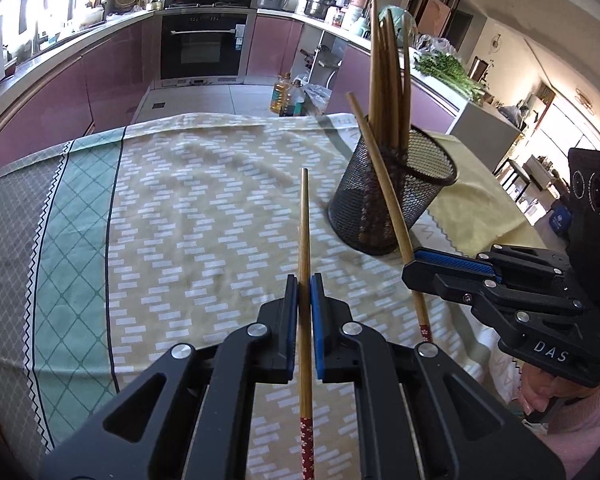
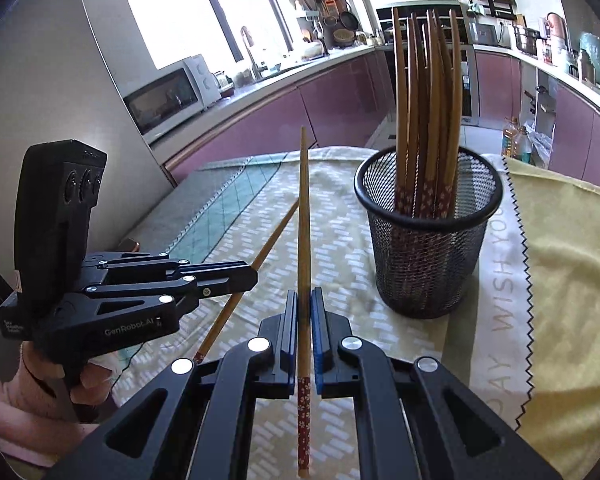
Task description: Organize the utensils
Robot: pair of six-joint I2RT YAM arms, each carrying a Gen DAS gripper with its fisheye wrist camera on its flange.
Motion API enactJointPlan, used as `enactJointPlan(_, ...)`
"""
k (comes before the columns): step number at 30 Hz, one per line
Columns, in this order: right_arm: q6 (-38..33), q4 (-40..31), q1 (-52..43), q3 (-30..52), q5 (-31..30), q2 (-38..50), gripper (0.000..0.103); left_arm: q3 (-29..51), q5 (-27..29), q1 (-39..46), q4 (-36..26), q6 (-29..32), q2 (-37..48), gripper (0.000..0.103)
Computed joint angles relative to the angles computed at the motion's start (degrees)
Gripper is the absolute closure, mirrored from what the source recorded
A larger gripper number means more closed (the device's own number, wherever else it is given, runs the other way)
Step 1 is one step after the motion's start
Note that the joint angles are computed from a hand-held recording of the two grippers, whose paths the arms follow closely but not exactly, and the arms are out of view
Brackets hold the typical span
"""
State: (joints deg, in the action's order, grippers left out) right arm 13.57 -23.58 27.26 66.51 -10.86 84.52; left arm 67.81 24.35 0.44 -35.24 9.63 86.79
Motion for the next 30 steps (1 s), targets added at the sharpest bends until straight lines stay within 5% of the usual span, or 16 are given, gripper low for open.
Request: enactJointPlan(30,0.11,0.89,-2.07,-3.80,0.54,-8.51,0.097,2.17,8.16,1.48,-3.36,-0.54,-4.20,0.096)
